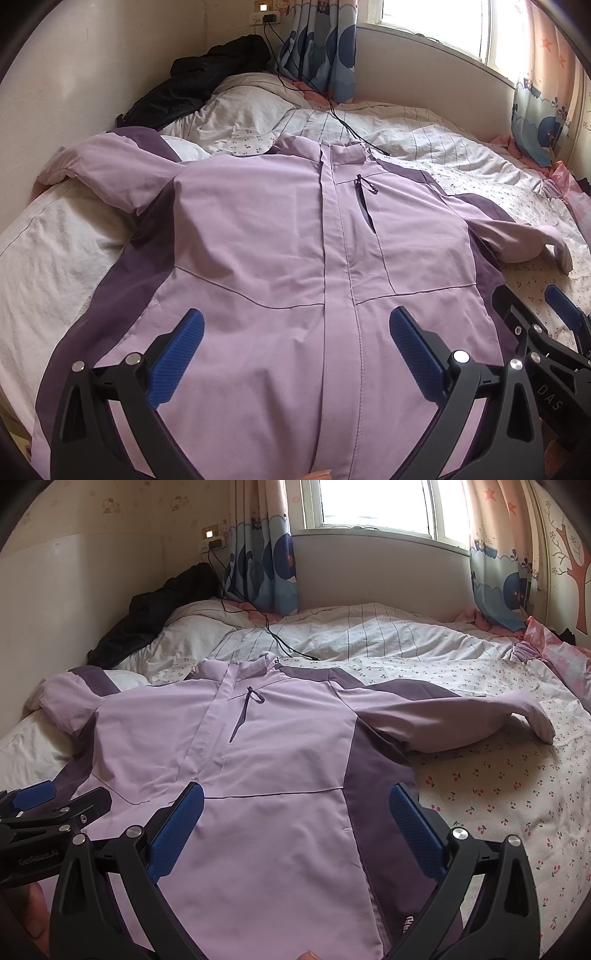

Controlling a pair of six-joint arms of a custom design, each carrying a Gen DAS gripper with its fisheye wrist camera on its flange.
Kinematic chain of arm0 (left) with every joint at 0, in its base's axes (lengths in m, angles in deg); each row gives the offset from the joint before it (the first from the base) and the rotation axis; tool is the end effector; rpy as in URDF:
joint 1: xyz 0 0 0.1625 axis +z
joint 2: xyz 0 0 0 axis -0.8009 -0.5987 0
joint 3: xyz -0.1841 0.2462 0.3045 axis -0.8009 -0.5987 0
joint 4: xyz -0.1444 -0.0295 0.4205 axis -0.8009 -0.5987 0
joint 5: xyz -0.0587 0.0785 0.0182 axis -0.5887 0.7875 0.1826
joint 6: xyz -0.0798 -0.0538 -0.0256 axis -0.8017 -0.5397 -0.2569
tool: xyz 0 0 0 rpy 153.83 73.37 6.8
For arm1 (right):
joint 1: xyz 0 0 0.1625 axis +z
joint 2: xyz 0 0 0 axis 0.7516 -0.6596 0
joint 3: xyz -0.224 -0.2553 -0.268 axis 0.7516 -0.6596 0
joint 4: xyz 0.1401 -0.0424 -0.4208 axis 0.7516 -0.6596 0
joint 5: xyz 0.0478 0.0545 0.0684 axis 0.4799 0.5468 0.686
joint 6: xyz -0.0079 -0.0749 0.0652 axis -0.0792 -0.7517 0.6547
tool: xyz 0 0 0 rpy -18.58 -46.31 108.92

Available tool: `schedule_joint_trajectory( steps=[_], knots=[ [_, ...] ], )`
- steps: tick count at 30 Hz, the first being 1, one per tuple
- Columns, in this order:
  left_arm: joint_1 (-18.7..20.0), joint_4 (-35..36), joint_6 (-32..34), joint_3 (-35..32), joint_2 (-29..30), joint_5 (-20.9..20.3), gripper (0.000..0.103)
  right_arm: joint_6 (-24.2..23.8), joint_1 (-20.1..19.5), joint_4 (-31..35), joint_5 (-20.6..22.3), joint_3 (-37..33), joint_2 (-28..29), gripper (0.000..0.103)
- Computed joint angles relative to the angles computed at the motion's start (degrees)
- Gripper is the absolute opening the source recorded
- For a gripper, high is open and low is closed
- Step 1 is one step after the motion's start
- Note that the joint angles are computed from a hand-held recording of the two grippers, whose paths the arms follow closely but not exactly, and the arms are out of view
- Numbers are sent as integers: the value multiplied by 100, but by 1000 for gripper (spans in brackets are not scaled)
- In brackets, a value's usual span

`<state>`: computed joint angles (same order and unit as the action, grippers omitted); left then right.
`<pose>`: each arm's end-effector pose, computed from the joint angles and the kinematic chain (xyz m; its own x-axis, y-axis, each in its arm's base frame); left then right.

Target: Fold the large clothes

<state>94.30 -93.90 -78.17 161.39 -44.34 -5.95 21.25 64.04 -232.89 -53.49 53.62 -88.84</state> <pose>-0.1848 -0.4613 0.2912 -0.6772 -0.3500 -0.6472 0.2987 0.6731 -0.6766 0.3129 -0.5204 0.1255 -0.7160 -0.3341 0.6130 -0.6729 0.5641 -0.4786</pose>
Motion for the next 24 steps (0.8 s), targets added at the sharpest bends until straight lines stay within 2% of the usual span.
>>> schedule_joint_trajectory(
  steps=[7,12,20,24],
  knots=[
    [-2,-62,45,-4,28,-7,96,66,-61,180,140,20,-64,97],
    [-4,-105,86,-13,47,-18,96,337,-179,582,426,34,-191,97],
    [4,-168,141,-29,70,-28,96,325,-204,589,359,-17,-198,97],
    [19,-117,209,-47,75,-21,96,466,-303,871,784,11,-487,97]
  ],
)
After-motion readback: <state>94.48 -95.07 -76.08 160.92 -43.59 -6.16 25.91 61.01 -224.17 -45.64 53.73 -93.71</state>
